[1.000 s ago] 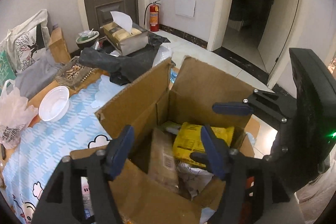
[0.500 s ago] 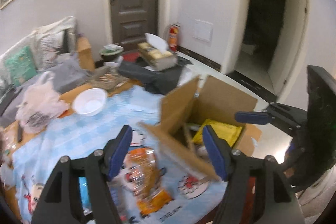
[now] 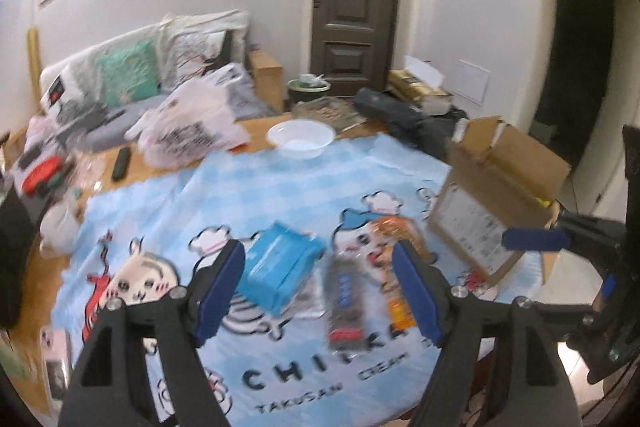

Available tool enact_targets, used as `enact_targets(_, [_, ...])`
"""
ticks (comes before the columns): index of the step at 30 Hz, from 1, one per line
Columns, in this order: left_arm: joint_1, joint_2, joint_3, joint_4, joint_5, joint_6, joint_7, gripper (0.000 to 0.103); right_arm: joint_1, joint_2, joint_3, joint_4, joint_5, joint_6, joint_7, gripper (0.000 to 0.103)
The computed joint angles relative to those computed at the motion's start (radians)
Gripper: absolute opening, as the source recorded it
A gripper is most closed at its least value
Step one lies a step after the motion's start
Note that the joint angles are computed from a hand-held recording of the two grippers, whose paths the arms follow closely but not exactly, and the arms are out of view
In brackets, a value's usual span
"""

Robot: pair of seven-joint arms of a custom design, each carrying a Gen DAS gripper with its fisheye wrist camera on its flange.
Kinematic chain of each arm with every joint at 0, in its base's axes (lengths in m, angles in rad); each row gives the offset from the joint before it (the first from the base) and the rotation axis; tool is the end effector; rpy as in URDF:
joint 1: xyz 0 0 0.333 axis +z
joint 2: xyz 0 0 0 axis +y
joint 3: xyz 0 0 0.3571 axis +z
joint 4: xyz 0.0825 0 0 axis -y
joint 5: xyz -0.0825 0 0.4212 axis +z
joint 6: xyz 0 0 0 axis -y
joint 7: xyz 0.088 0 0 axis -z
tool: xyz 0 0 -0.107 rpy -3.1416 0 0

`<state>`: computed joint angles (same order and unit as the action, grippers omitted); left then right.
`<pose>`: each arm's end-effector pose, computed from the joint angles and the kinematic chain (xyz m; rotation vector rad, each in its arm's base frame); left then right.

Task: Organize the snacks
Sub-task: 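Move both open grippers back over the table snacks, then lower the right gripper onto the orange duck-snack pouch and close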

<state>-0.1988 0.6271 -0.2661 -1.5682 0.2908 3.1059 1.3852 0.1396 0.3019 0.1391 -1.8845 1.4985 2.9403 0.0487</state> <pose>0.7283 -0.3350 0.4118 -1.3308 2.0932 -1.1085 0.6721 0.1175 0.4058 -1.8335 1.2428 -0.4841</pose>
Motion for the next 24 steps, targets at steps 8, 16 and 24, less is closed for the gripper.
enact_targets(8, [0.090,0.068,-0.051,-0.058,-0.004,0.121,-0.035,0.073,0.063,0.173,-0.021,0.077,-0.292,0.099,0.462,0.082])
enact_targets(16, [0.195,0.136,-0.175,-0.038,0.019,0.105,-0.033,0.073,0.392,0.358,-0.429,0.149,-0.622,0.149,1.058,0.086])
enact_targets(24, [0.258,0.184,-0.270,0.001,0.016,0.085,0.029,0.073,0.510,0.493,-0.638,0.234,-0.784,0.089,1.363,0.089])
